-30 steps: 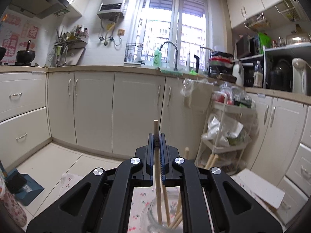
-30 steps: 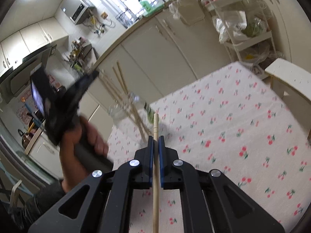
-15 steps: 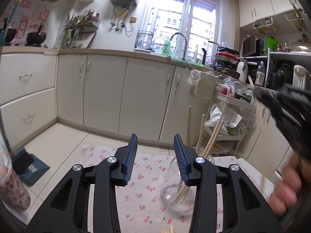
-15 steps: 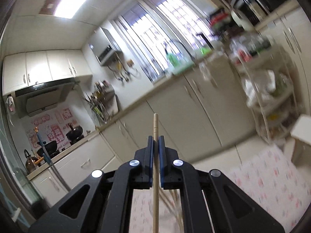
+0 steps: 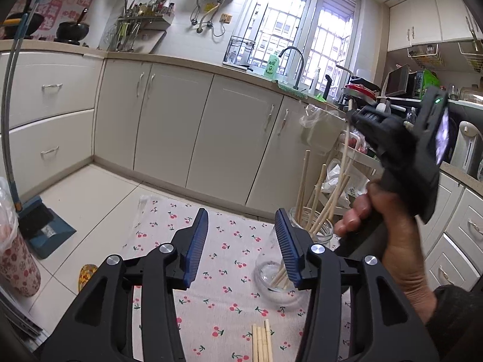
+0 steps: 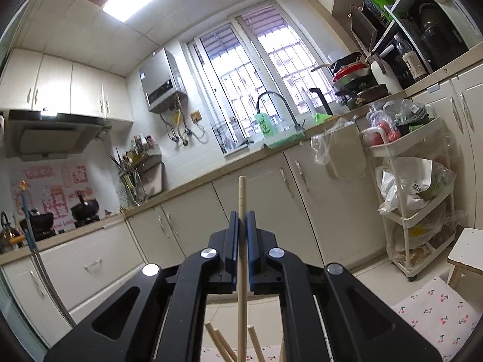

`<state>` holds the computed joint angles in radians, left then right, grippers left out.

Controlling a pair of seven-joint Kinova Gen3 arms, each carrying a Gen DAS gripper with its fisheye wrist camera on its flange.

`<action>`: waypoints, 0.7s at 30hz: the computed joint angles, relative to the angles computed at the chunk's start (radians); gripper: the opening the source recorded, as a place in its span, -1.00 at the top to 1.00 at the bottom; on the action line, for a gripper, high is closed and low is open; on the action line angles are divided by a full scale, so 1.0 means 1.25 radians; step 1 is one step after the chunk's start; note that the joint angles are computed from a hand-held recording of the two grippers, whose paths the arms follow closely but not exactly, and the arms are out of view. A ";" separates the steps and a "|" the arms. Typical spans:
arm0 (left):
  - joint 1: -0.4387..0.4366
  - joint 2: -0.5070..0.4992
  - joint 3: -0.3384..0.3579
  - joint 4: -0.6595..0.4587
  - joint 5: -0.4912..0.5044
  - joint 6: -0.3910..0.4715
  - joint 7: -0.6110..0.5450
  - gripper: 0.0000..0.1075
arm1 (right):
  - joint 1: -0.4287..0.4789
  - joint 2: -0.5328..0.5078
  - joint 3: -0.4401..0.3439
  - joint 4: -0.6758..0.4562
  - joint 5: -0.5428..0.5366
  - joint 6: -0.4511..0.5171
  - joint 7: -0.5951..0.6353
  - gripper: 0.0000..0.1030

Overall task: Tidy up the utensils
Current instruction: 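Lower the chopstick into the jar and open the right tool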

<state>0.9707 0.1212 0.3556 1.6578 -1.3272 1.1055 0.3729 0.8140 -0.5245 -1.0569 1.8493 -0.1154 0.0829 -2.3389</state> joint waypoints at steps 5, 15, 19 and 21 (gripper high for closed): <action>-0.006 -0.006 0.000 0.003 0.014 -0.003 -0.003 0.14 | 0.026 -0.015 -0.031 0.011 0.006 0.011 0.009 0.88; -0.015 -0.006 0.001 -0.011 0.038 -0.001 -0.029 0.04 | -0.037 -0.063 -0.014 0.065 0.025 0.004 0.062 0.88; -0.015 -0.006 0.000 -0.018 0.049 0.004 -0.038 0.01 | -0.090 -0.072 0.017 0.090 0.024 0.019 0.080 0.88; -0.015 -0.007 -0.001 -0.021 0.055 0.005 -0.041 0.00 | -0.108 -0.074 0.028 0.098 0.024 0.029 0.083 0.88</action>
